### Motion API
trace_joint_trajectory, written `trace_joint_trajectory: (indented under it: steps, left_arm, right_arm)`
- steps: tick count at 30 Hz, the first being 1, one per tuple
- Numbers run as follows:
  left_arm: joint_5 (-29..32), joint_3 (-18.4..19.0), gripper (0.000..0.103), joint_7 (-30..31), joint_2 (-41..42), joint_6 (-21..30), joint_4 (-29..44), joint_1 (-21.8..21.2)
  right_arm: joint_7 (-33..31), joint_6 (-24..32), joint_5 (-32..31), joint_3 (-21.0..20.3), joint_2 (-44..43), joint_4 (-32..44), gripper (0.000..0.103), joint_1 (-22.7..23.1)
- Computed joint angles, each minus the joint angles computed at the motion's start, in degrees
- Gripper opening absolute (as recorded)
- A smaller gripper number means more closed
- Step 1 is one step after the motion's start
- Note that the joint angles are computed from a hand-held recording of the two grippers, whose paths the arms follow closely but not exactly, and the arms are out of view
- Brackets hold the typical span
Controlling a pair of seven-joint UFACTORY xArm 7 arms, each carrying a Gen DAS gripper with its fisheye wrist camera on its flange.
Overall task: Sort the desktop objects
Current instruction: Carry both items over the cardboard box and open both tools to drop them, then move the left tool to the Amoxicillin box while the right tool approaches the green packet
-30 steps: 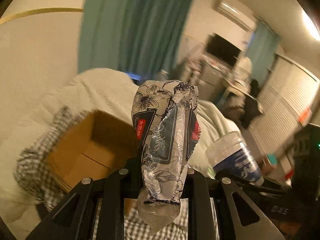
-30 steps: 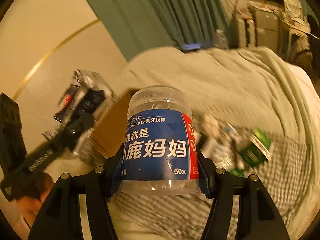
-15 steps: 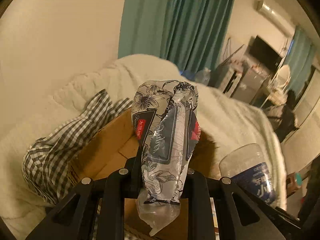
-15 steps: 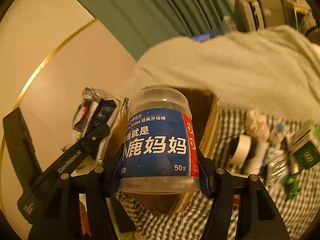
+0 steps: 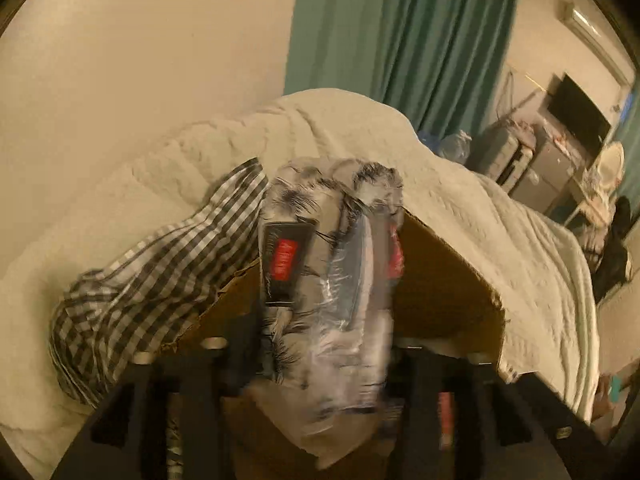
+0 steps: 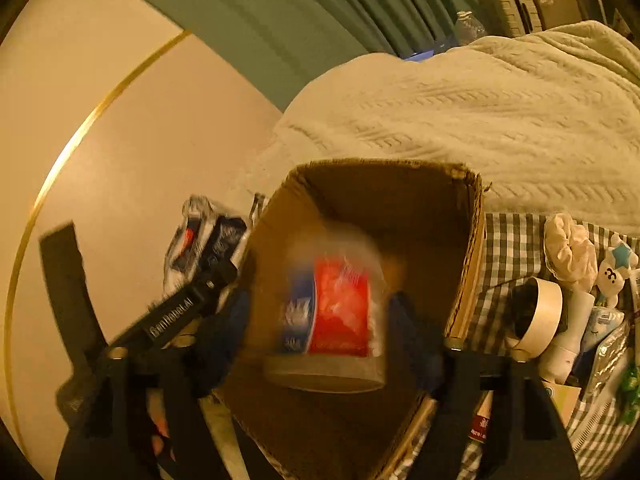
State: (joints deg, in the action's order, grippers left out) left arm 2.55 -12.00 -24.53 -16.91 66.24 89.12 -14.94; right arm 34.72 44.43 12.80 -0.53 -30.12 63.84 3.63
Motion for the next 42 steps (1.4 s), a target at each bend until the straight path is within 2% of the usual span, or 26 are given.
trace_joint_trajectory:
  steps: [1,5,9,12,19,22,26,32,38,42]
  left_arm:
    - [-0.3,-0.1,0.062,-1.5,-0.2,-0.1,0.0,0.2]
    - [-1.7,-0.6,0.063,-5.2,0.8,0.6,2.1,-0.2]
    - [-0.2,-2.8,0.074,-6.0,0.3,-0.2,2.8,-1.9]
    - [0.8,-5.2,0.075,-6.1,0.0,0.5,3.6,-3.9]
    - [1.4,-9.9,0.076,-9.0,-0.9,2.1,3.9,-8.4]
    - [2.3,-11.8,0.084,-10.6,-1.6,2.6,3.3,-10.0]
    - [2.2,-13.3,0.091,-11.5,-3.9,1.6,0.3,-11.9]
    - [-1.1,-13.2,0.095,-6.5,-8.2,-1.0,-7.0,-15.2]
    - [-3.8,-13.0,0.095,-2.6,-12.3,-1.6,-15.0,-16.9]
    - [-6.5,-12.7,0.096,-2.4,-14.3,-1.0,-20.9,-17.7]
  right_arm:
    - [0.4,-0.5,-0.2,0.0,-0.3,0.0,0.079,-0.4]
    - [0.1,1.8,-3.2,-0.1,-1.4,2.0,0.079,-2.2]
    - [-1.1,7.5,-8.6,-0.6,-4.7,3.6,0.079,-5.7]
    - [-1.5,12.2,-12.7,-1.2,-9.2,3.6,0.079,-9.4]
    - [-2.5,22.2,-17.1,-3.7,-17.4,3.5,0.079,-15.1]
    - [-2.9,26.0,-18.3,-4.5,-20.5,3.0,0.079,-16.9]
    - [-3.4,29.6,-19.1,-5.6,-24.0,1.9,0.08,-18.3]
    - [-5.1,34.7,-20.1,-6.3,-29.4,-2.0,0.08,-19.2]
    - [-10.1,38.0,-21.1,-6.6,-35.9,-8.8,0.08,-18.0]
    - [-12.4,39.6,-20.0,-6.9,-39.2,-13.2,0.08,-17.1]
